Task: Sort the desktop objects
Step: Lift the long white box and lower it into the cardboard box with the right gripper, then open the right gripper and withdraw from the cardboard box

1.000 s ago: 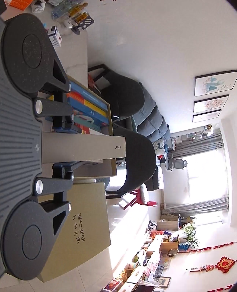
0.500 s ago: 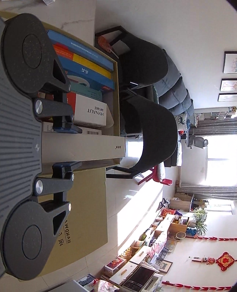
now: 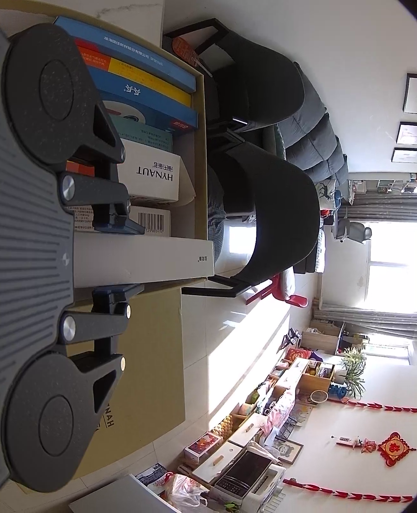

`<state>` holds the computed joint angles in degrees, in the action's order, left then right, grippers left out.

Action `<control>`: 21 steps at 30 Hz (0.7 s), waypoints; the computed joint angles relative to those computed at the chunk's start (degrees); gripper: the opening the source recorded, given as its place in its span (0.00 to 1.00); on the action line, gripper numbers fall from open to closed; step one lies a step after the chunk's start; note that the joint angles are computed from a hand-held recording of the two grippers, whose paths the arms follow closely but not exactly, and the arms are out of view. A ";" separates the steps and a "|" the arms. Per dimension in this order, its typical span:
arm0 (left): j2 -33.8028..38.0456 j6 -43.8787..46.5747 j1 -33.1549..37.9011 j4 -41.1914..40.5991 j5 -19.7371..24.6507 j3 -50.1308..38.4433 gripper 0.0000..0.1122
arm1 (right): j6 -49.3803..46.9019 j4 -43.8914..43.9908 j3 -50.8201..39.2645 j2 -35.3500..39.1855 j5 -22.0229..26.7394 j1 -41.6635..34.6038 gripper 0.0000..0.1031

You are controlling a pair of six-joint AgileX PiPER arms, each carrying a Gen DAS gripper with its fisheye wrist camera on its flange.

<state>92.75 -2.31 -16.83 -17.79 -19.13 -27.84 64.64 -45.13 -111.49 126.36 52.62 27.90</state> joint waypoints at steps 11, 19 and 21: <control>-0.52 4.76 -0.45 -4.56 0.36 0.31 0.92 | -15.01 9.49 -13.10 7.64 5.45 -1.36 0.42; -0.11 3.62 -0.75 -3.08 -0.11 0.63 0.92 | -13.73 11.25 -0.41 -0.05 -5.52 -3.68 0.42; -0.15 3.06 -0.74 -2.44 -0.44 0.77 0.92 | -12.81 10.29 2.54 -1.85 -7.53 -3.72 0.43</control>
